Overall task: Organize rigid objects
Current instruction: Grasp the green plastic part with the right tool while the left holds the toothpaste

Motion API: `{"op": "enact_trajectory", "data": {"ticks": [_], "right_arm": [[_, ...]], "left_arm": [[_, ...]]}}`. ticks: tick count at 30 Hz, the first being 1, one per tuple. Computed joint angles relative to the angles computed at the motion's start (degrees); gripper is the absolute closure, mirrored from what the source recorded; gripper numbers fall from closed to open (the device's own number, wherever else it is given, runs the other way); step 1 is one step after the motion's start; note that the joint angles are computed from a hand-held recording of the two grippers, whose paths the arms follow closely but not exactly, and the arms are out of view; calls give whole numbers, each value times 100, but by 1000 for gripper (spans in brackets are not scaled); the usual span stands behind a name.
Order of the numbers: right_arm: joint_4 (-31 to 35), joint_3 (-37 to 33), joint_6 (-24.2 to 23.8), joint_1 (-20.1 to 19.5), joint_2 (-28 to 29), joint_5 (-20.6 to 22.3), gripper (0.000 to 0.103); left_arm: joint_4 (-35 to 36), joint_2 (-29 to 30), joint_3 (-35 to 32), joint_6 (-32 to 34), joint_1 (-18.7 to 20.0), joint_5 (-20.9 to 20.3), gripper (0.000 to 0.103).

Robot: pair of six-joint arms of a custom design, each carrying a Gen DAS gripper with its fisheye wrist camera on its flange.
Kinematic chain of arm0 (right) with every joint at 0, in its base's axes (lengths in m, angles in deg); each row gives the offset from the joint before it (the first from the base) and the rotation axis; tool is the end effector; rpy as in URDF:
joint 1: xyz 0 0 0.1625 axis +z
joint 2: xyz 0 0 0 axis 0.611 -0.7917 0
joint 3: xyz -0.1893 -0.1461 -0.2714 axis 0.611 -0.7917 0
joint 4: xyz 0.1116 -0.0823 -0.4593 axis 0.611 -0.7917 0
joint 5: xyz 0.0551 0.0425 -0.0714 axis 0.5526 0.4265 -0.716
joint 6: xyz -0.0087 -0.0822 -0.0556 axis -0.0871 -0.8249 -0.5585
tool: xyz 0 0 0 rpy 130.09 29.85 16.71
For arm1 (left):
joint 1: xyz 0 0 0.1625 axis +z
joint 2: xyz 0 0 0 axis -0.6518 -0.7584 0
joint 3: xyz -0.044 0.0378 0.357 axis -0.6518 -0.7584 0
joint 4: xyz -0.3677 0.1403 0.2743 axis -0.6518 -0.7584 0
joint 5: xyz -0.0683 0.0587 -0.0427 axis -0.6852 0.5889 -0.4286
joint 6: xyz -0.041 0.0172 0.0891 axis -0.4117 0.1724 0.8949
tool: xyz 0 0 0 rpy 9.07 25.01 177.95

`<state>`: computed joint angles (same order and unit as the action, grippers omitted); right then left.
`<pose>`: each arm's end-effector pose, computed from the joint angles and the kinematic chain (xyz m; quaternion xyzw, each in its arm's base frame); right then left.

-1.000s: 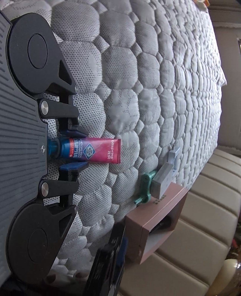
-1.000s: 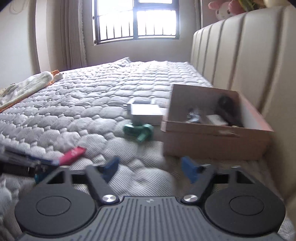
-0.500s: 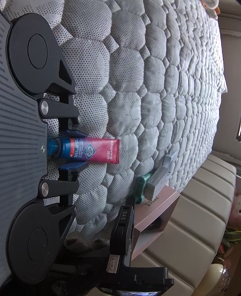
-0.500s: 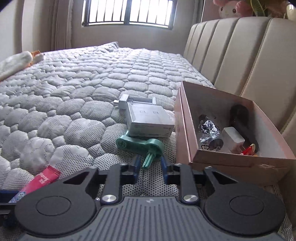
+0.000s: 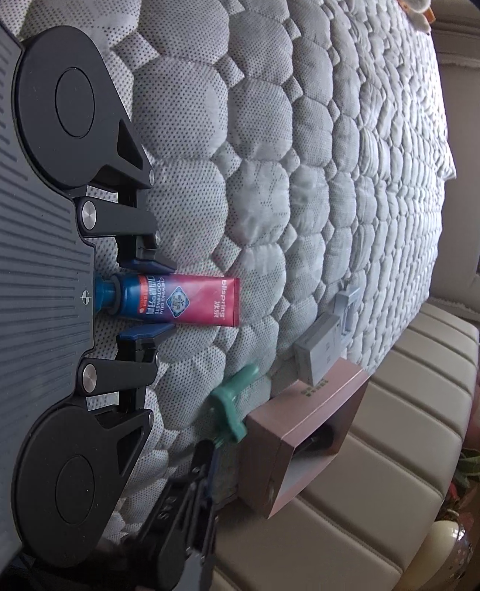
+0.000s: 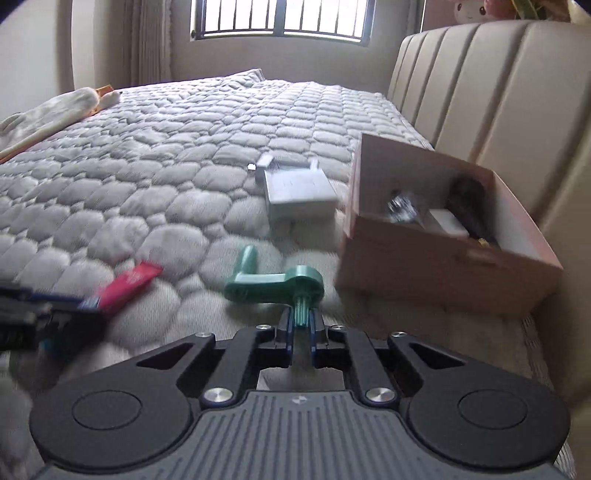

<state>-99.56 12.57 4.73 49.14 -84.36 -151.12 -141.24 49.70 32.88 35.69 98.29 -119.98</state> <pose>0.0715 -0.8623 0.1755 0.4484 -0.8331 0.2307 0.2274 -0.2209 -0.7439 0.0210 -0.0282 0.8694 -0.4155 0.2660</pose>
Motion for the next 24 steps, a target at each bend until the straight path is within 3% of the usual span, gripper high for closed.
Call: {"op": "enact_trajectory", "data": {"ticks": [5, 10, 12, 14, 17, 21, 24], "right_arm": [[64, 357, -107, -194, -438, 65, 95], [-288, 369, -165, -341, -474, 79, 94], [-597, 409, -245, -381, -454, 128, 84], [-877, 471, -345, -411, -443, 189, 56], [-533, 476, -173, -481, -550, 534, 31], [-252, 505, -242, -487, -599, 855, 21], [-150, 318, -317, -421, -401, 721, 20]], "left_arm": [[126, 175, -223, 35, -45, -145, 70], [299, 365, -451, 80, -99, -248, 70], [362, 405, -489, 71, -119, -228, 70], [383, 417, -490, 66, -131, -184, 70], [404, 402, -471, 24, -128, -193, 70], [460, 421, -500, -11, -123, -190, 70], [454, 437, -497, -13, -131, -174, 71]]}}
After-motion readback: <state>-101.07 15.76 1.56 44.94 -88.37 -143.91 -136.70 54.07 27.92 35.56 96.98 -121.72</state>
